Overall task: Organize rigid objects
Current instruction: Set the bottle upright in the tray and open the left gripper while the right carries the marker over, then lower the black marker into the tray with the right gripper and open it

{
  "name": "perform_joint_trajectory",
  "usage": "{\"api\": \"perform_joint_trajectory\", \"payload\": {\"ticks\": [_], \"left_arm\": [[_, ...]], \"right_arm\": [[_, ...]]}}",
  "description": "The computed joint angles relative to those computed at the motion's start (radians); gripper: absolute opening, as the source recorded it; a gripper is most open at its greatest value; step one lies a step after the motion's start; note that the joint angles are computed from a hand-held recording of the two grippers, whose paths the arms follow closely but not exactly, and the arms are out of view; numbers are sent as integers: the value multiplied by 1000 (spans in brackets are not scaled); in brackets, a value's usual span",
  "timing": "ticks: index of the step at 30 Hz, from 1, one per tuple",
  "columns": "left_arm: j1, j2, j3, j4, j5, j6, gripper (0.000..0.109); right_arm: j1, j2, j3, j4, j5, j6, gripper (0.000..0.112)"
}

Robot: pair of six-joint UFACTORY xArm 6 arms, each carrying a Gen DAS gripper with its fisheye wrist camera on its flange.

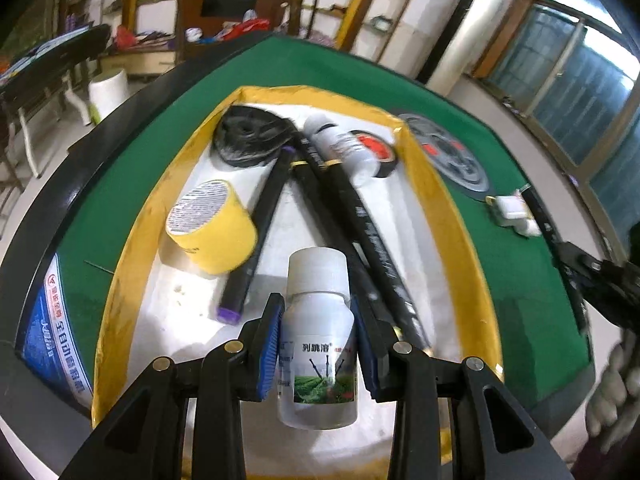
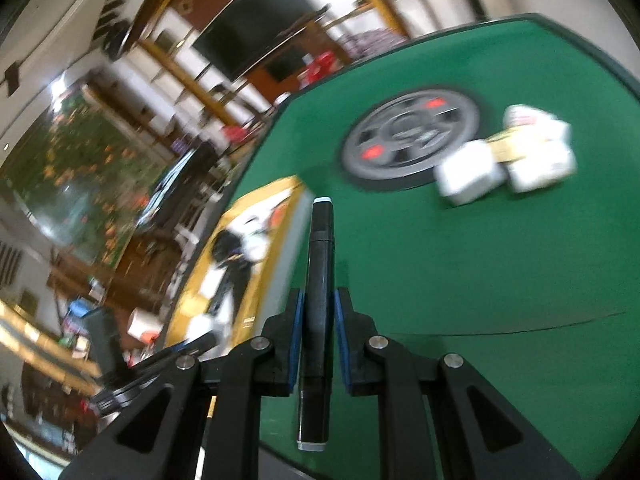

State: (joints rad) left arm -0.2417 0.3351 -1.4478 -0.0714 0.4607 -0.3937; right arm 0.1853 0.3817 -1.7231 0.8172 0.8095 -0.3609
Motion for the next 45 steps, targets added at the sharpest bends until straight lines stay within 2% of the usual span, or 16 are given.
{"api": "perform_joint_trajectory", "payload": {"ticks": [4,7,10,12,16,21,26,29,33,36,41,45], "left_arm": [[5,19,-23,64,5,-49,36],[8,-1,10,68,-29,-59,37],[11,-40,62,21,-75,-35,45],[15,-78,111,47,-119,-62,53],[25,-126,170,64,-171,-97,58],[39,-147,208,-23,-212,-42,61],[48,-147,224,-115,-221,25,61],[47,-149,232,-140,-234,50,61],[46,-149,226,-91,-217,8,62],[44,-151,226,-79,-209,-10,65],[43,-155,218,19,-184,-100,65],[35,-150,200,91,-156,-164,65]], "right_arm": [[54,36,-73,-40,37,27,15],[93,72,-133,-83,57,57,15],[127,126,-212,-147,76,105,15],[159,180,-287,-222,77,156,15],[199,249,-375,-346,84,223,15],[238,303,-432,-492,94,289,15],[266,310,-422,-656,52,354,15],[270,313,-422,-677,47,365,16],[270,315,-423,-670,52,372,16],[270,294,-388,-649,28,362,25],[260,215,-265,-594,-81,305,28],[246,144,-158,-556,-176,264,37]]}}
